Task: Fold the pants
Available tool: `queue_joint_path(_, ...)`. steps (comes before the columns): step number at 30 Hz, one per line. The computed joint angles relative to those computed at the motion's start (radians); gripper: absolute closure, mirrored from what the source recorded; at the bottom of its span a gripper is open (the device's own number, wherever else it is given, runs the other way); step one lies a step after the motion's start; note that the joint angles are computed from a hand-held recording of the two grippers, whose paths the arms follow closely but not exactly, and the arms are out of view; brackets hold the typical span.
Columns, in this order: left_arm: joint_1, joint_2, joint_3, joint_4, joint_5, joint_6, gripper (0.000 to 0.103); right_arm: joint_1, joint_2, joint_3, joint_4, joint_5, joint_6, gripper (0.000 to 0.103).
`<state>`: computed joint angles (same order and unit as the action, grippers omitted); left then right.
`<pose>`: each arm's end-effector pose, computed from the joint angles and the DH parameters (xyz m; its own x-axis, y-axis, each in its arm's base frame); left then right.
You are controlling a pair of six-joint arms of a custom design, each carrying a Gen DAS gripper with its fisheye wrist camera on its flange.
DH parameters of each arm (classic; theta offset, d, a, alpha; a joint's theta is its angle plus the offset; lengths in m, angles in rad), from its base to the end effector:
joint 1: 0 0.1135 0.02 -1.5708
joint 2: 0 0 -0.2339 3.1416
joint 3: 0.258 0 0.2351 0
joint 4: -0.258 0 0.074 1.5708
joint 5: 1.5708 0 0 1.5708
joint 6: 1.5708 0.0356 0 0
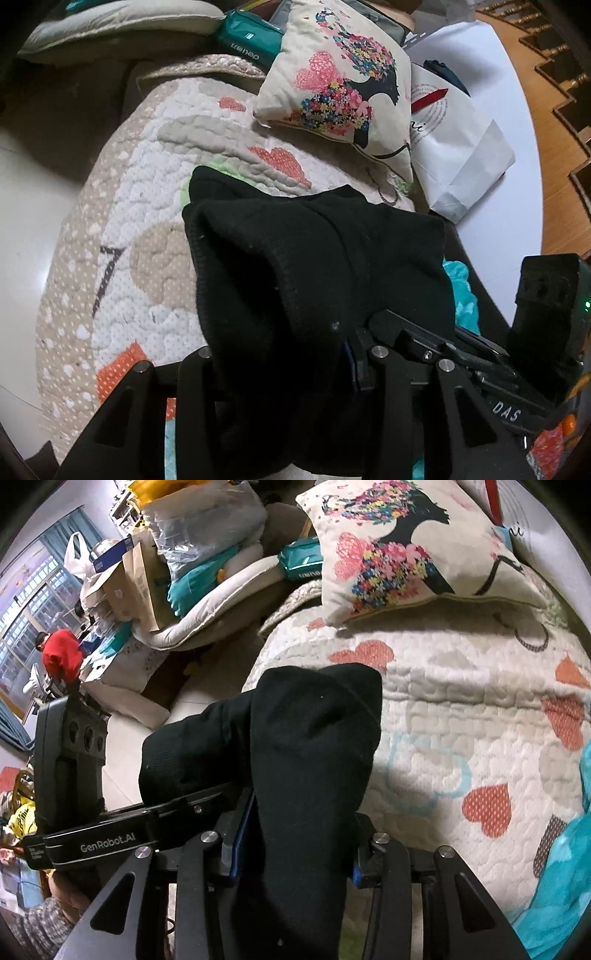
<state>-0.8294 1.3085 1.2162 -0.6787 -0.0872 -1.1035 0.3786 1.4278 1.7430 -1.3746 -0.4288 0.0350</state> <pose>0.1844 -0.1968 0.3019 -0.8303 -0.4102 -0.3773 -0.1082 0.7827 -0.6130 0.2141 0.1011 0.3797 -0.8282 -0.2952 -0.4764 -0.4965 0.7807 0.3795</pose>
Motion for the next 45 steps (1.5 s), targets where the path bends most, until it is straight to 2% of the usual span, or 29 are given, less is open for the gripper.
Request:
queue_joint_path(5,0.020,0.093,0.093,-0.062,0.028,0.003,0.064,-0.002,-0.039,-0.063,0.042,0.024,-0.022,0.058)
queue_joint_path(12,-0.023,0.138,0.120,-0.072,-0.066,0.037,0.064,-0.049,-0.050,-0.112,0.063,-0.002,-0.030,0.059)
queue_joint_path(23,-0.035,0.158,0.160,-0.117,-0.172,0.081,0.064,-0.056,-0.034,-0.151,0.156,-0.058,0.068,0.060)
queue_joint_path(45,0.039,0.296,0.237,-0.065,-0.135,0.099,0.064,-0.113,0.049,-0.172,0.275,-0.080,0.140,0.060)
